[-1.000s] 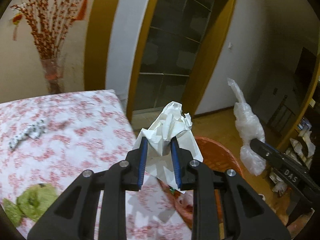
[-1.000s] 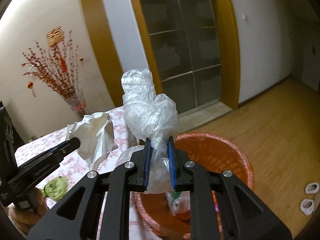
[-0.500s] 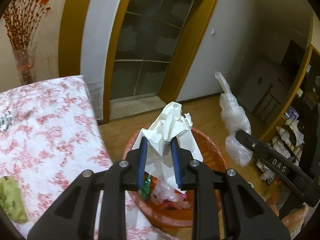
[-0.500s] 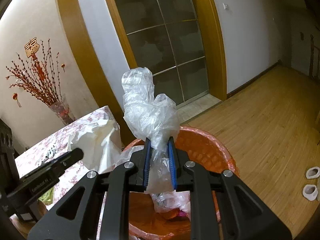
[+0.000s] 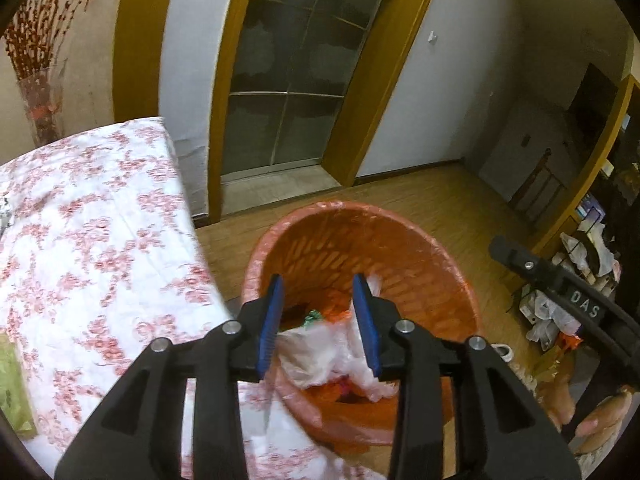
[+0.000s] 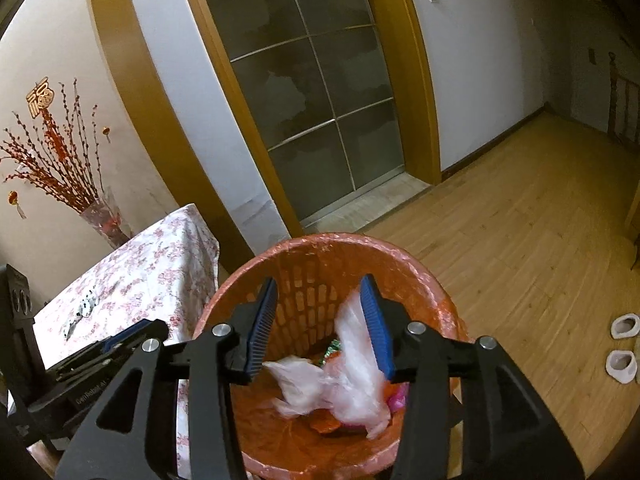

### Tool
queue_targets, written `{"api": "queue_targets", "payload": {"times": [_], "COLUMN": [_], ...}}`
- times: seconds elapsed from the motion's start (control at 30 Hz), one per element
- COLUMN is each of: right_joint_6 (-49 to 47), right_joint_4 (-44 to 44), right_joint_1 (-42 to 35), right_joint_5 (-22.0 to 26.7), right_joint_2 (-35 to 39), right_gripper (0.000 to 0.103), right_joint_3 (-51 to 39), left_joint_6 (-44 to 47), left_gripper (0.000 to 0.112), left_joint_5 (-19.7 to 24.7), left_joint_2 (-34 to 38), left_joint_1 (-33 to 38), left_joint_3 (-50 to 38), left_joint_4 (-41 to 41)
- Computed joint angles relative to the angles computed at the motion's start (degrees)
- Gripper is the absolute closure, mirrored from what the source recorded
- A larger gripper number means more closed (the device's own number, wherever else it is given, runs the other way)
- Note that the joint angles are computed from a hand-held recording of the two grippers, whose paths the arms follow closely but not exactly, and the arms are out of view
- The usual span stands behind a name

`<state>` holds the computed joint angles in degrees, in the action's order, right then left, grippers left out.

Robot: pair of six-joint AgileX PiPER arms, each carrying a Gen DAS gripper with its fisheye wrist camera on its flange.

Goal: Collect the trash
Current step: 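Carry the tissue and clear bag over the basket and open both grippers, then grasp the green paw-print bag with the left gripper while the right gripper grasps the white paw-print bag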

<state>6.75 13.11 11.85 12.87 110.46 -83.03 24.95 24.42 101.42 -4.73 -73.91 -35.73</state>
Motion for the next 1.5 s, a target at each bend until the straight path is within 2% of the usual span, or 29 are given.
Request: {"api": "queue_targets", "payload": {"times": [0.3,0.47,0.63,0.73,0.83,0.93,1.13,1.17,1.23,1.27,1.3,1.33,1.5], "right_joint_6": [13.4,12.6,9.7,8.4,7.9,7.6,6.8,6.6,6.4,6.2,6.1,6.2,6.1], "right_joint_4": [-15.9,-16.0,-14.0,-13.1,-13.3,-13.7,-14.5,-14.5,-14.6,-14.6,-14.5,-14.7,-14.9], "right_joint_1": [3.0,5.9,9.8,12.4,15.3,17.9,21.5,21.9,22.5,22.8,23.1,23.5,25.8], "right_joint_5": [-0.3,0.4,1.8,3.0,4.4,6.2,9.8,10.3,11.1,11.4,11.8,12.2,15.6], "right_joint_2": [-1.3,-0.9,0.6,1.7,3.0,4.4,6.7,7.0,7.4,7.7,8.0,8.4,11.8], "right_gripper": [0.054,0.053,0.053,0.053,0.053,0.053,0.053,0.053,0.053,0.053,0.053,0.053,0.053], "right_joint_3": [1.0,0.1,-1.9,-3.8,-6.0,-8.4,-12.7,-13.3,-14.1,-14.6,-15.2,-15.8,-21.9], "left_joint_6": [-1.3,7.0,19.1,22.8,29.0,32.3,32.5,31.9,30.8,31.4,32.1,32.1,32.2], "left_gripper": [0.063,0.059,0.057,0.056,0.056,0.054,0.054,0.055,0.065,0.072,0.085,0.091,0.096], "left_joint_5": [-3.3,-4.7,-2.1,-0.1,4.0,5.4,7.2,7.5,7.1,4.9,5.0,5.6,6.7], "left_joint_2": [-7.2,-13.6,-17.2,-17.3,-15.7,-14.4,-10.8,-10.0,-9.1,-9.7,-9.7,-9.7,-8.8], "left_joint_1": [5.6,14.3,27.8,34.3,41.7,44.6,46.0,45.8,45.1,44.5,44.4,44.6,47.0], "left_joint_3": [7.6,14.4,18.2,18.9,18.2,18.1,16.9,16.7,16.7,17.9,18.0,17.7,15.7], "left_joint_4": [7.8,5.7,-0.3,-1.4,-4.6,-5.5,-3.1,-2.1,-0.5,-0.6,-1.2,-1.5,-3.8]}}
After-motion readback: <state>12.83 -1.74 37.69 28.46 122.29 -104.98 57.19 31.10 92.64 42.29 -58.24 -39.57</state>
